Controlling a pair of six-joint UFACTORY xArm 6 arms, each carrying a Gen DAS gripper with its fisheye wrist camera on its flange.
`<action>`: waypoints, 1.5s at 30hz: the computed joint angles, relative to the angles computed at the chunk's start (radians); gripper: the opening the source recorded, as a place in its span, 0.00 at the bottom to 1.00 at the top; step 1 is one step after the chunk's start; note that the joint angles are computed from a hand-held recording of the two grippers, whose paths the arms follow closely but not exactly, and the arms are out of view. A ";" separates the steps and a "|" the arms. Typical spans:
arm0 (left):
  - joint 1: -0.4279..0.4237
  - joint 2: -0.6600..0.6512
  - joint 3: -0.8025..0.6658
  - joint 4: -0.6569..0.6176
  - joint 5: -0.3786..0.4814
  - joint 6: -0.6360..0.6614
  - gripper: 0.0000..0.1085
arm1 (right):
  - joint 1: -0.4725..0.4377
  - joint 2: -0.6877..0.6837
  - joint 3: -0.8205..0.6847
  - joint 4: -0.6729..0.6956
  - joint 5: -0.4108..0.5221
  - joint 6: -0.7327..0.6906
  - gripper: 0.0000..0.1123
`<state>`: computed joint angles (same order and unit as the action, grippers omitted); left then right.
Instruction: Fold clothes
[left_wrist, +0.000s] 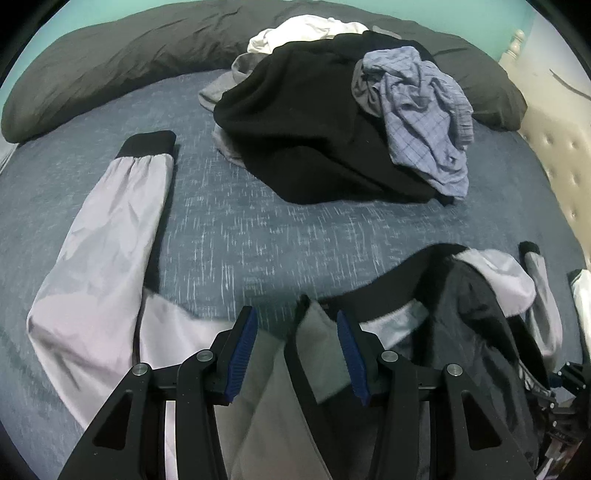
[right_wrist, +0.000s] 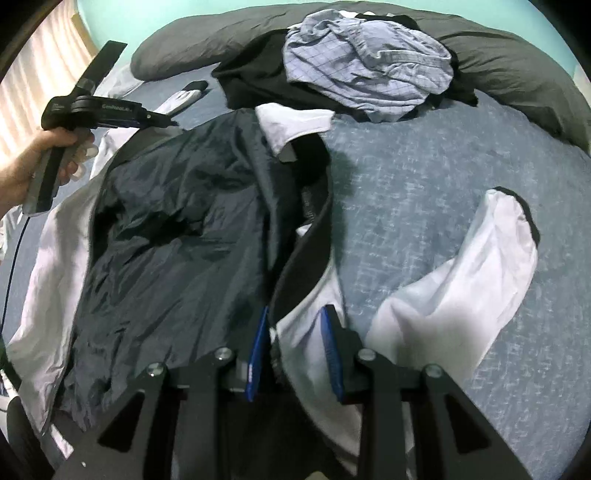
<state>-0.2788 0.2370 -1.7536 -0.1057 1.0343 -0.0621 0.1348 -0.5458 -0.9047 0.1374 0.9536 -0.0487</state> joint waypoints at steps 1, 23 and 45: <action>0.003 0.011 -0.011 -0.012 0.004 0.006 0.45 | -0.004 -0.001 0.004 -0.007 -0.010 0.008 0.25; -0.017 -0.027 0.018 -0.086 -0.039 0.055 0.06 | -0.075 -0.035 0.022 0.063 -0.023 -0.030 0.03; 0.111 -0.312 0.060 0.008 -0.098 -0.006 0.05 | -0.185 0.134 -0.370 0.002 -0.085 0.086 0.02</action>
